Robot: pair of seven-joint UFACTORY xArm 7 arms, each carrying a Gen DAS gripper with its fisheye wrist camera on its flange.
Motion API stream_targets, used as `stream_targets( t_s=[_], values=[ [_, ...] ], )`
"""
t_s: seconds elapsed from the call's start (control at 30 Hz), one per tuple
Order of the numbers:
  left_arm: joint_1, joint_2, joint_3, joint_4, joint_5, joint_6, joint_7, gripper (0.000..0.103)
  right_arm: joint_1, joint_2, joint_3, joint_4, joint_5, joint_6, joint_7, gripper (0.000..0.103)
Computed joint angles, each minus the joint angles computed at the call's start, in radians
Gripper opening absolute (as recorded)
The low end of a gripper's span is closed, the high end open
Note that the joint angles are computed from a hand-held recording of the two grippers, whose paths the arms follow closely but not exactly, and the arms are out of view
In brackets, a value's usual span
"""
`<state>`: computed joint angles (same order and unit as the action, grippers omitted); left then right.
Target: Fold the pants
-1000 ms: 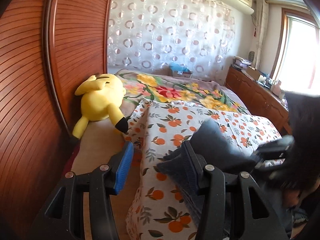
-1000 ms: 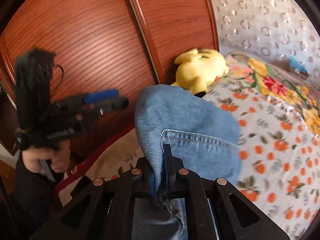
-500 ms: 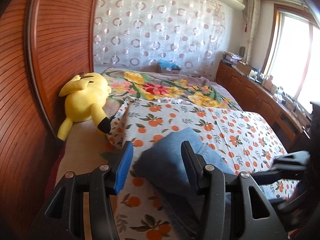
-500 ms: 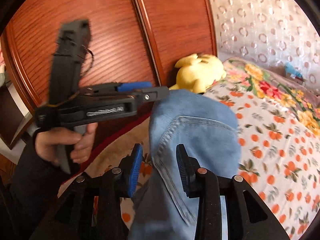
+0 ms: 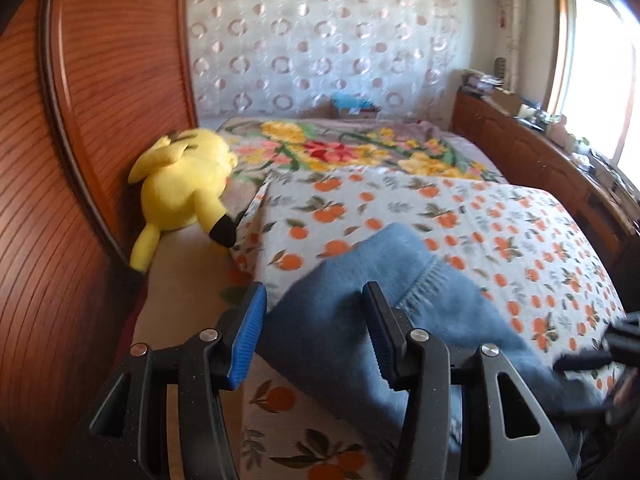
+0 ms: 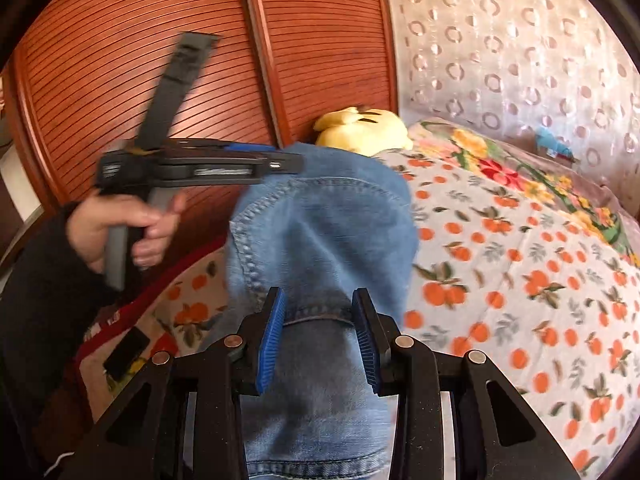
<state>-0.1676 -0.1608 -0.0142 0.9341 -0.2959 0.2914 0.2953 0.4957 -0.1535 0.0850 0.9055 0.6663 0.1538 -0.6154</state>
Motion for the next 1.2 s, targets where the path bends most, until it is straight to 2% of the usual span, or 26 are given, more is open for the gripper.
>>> stream_targets(
  t_s=[0.2, 0.23, 0.37, 0.47, 0.6, 0.67, 0.73, 0.9, 0.97, 1.0, 1.07, 1.13, 1.2],
  values=[
    [-0.019, -0.073, 0.022, -0.062, -0.058, -0.021, 0.034, 0.051, 0.03, 0.064, 0.04, -0.012, 0.014, -0.059, -0.003, 0.036],
    [-0.037, -0.108, 0.032, -0.09, -0.081, -0.029, 0.053, 0.051, 0.036, 0.073, 0.037, -0.01, 0.044, -0.057, -0.034, 0.036],
    [-0.129, -0.21, 0.082, -0.184, -0.167, -0.042, 0.129, 0.051, 0.025, 0.081, 0.064, -0.018, 0.039, -0.089, -0.035, 0.04],
    [-0.156, -0.243, 0.087, -0.24, -0.175, -0.037, 0.131, 0.051, 0.042, 0.054, 0.039, -0.013, 0.177, -0.055, -0.14, 0.04],
    [-0.135, -0.248, 0.05, -0.299, -0.114, -0.049, 0.088, 0.051, 0.066, -0.034, -0.011, -0.066, 0.32, -0.059, -0.261, 0.04],
    [-0.116, -0.233, 0.034, -0.312, -0.072, -0.054, 0.056, 0.051, 0.052, -0.064, -0.006, -0.108, 0.276, -0.088, -0.22, 0.04],
    [-0.121, -0.213, 0.046, -0.312, -0.063, -0.05, 0.047, 0.051, 0.04, -0.073, -0.01, -0.136, 0.207, -0.072, -0.169, 0.04],
    [-0.155, -0.187, 0.092, -0.309, -0.11, -0.05, 0.074, 0.051, 0.157, -0.066, -0.081, -0.181, 0.22, -0.17, -0.216, 0.041],
    [-0.143, -0.189, 0.082, -0.307, -0.106, -0.048, 0.068, 0.051, 0.25, -0.058, -0.154, -0.188, 0.251, -0.207, -0.244, 0.041],
    [-0.134, -0.194, 0.072, -0.307, -0.099, -0.045, 0.057, 0.051, 0.266, -0.06, -0.161, -0.197, 0.252, -0.225, -0.244, 0.041],
    [-0.116, -0.213, 0.051, -0.313, -0.077, -0.047, 0.027, 0.051, 0.222, -0.053, -0.128, -0.19, 0.184, -0.219, -0.185, 0.042],
    [-0.125, -0.248, 0.054, -0.328, -0.075, -0.048, 0.02, 0.051, 0.263, -0.078, -0.189, -0.189, 0.195, -0.177, -0.18, 0.042],
    [-0.161, -0.296, 0.066, -0.342, -0.09, -0.045, 0.027, 0.051, 0.26, -0.115, -0.201, -0.21, 0.191, -0.17, -0.156, 0.042]
  ],
)
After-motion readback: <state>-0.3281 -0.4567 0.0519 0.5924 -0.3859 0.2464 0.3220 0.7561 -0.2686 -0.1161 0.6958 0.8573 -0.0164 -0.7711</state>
